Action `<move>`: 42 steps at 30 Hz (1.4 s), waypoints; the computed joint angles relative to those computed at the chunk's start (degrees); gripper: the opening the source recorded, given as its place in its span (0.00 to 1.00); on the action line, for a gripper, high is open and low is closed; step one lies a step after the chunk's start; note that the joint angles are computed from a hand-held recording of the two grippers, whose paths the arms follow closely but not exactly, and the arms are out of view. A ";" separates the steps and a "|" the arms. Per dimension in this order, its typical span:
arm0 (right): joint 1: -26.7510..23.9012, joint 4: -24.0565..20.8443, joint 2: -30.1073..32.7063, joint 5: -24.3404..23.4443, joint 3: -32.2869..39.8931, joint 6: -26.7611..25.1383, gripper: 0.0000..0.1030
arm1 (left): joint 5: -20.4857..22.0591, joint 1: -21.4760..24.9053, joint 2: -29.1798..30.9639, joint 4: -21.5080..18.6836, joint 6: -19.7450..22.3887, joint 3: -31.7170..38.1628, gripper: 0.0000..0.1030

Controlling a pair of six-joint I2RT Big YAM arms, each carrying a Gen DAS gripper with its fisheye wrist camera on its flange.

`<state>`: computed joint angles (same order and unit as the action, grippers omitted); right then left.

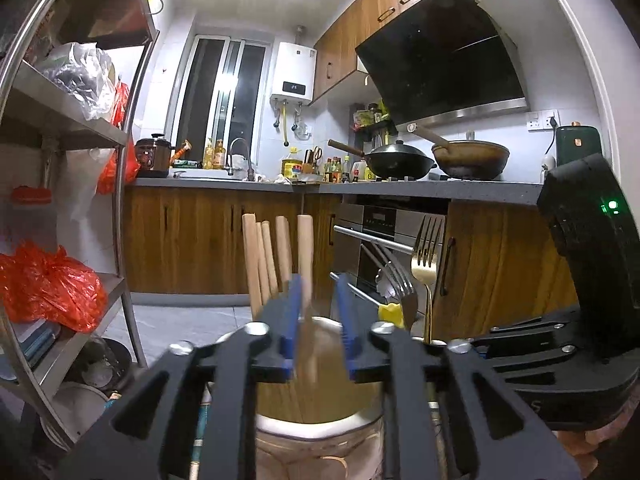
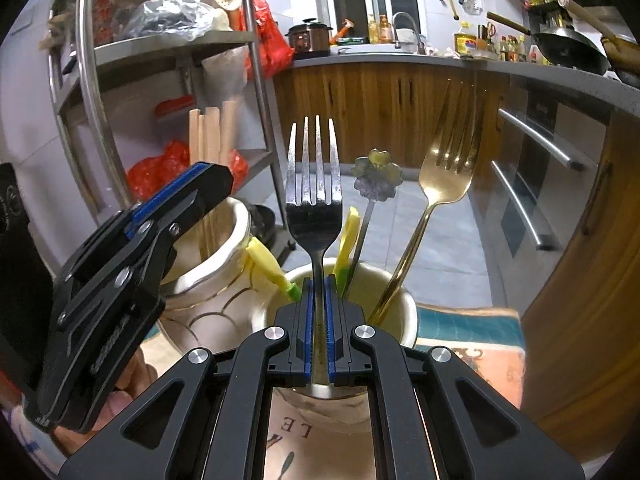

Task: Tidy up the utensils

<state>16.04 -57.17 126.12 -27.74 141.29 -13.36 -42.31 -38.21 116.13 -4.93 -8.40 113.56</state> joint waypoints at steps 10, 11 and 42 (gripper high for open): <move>-0.51 3.61 -2.93 -1.69 -4.90 0.09 0.30 | -3.63 -1.30 -1.79 1.21 2.70 -1.58 0.63; -0.62 4.21 -3.37 -1.93 -5.57 0.00 0.33 | -3.93 -1.39 -2.42 0.99 2.01 -2.27 0.68; -5.96 41.68 -24.28 -3.60 -46.91 8.69 0.90 | -16.50 -8.44 -12.92 -7.39 -12.18 -17.49 0.95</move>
<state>10.07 -15.49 101.84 -31.35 94.38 -4.67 -58.81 -46.65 103.21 -12.32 -20.58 96.08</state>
